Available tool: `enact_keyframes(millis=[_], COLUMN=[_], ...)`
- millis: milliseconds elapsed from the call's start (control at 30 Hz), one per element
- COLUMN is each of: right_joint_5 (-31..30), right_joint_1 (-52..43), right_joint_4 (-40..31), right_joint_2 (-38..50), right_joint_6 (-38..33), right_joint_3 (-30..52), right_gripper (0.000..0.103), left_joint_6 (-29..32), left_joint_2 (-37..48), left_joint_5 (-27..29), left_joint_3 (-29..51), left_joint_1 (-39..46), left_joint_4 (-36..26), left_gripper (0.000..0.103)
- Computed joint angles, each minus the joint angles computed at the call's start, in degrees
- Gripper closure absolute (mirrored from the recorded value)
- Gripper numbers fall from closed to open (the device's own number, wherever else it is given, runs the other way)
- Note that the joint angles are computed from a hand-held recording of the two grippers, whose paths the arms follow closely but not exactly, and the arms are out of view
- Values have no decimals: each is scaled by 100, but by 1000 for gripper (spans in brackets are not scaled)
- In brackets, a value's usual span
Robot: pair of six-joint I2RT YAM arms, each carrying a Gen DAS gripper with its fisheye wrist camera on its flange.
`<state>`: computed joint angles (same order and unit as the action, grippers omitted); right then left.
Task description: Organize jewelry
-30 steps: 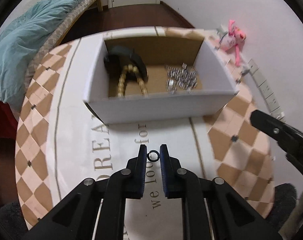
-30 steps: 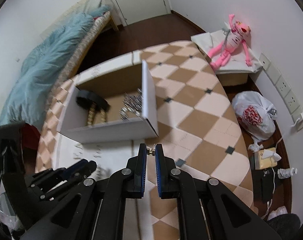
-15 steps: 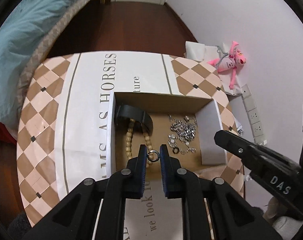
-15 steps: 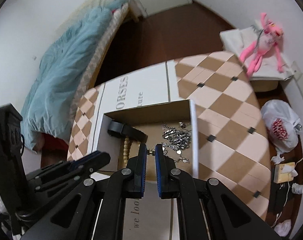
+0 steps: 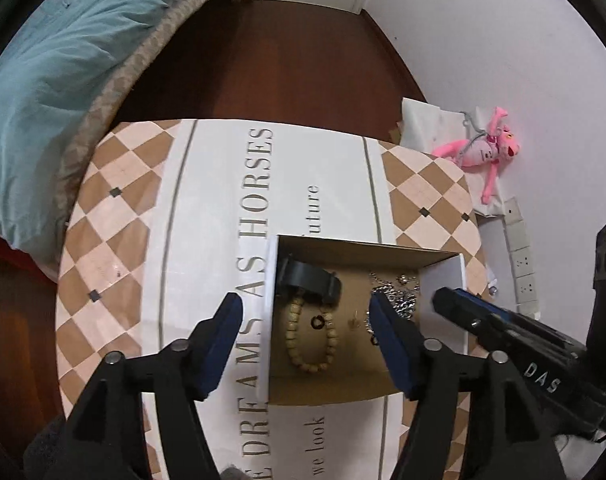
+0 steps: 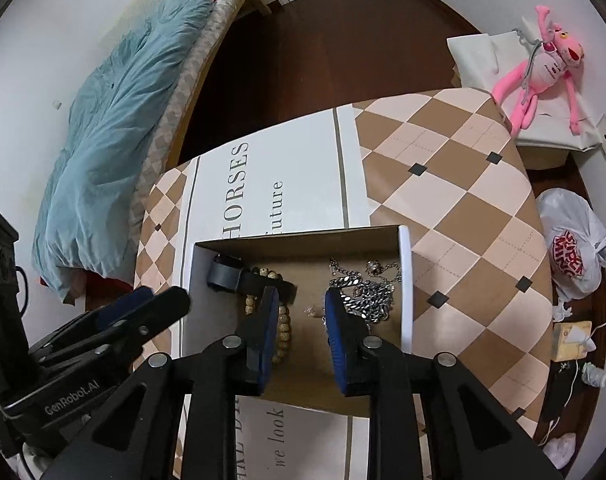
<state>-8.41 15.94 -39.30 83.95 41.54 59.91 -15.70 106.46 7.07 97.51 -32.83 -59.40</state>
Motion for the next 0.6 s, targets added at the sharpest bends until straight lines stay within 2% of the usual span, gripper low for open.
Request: enact_keyframes(millis=[67,133,167,200,267,367,433,600], right_joint_5=[94,382,498,733,1126,1672,2065,2343], right_joint_1=[6,111,159,266,451,765,1012,1405], right_joint_4=[-62,-229,-308,-457,-731,-1153,-1545,-1930], right_joint_2=[-90,-225,-249,-312,-383,-416,-344,-448], right_joint_6=[26,61,71,110,173,331,494,920], right_joint_3=[-30,-39,-16,9,52,115,186,-12], right_gripper=[78,77,73,67,36,14,5,4], left_joint_6=[5,27,36,48,54,64,48,-55], left_joint_2=[-80,-211,-270,-342,-582,-829,-985,-1243], left_joint_5=[-141,-414,-541,-644,-893,-1242,-1362,-1433], left_joint_3=[-87,-256,-336,-437,-780,-1163,-1427,-1847], left_joint_1=[3,-31,-52,-65,-114,-228,-301,-437], left_joint_4=[10,41,70,113,281,435,514,560], left_gripper=[30,14,12,9,7,6,5,5])
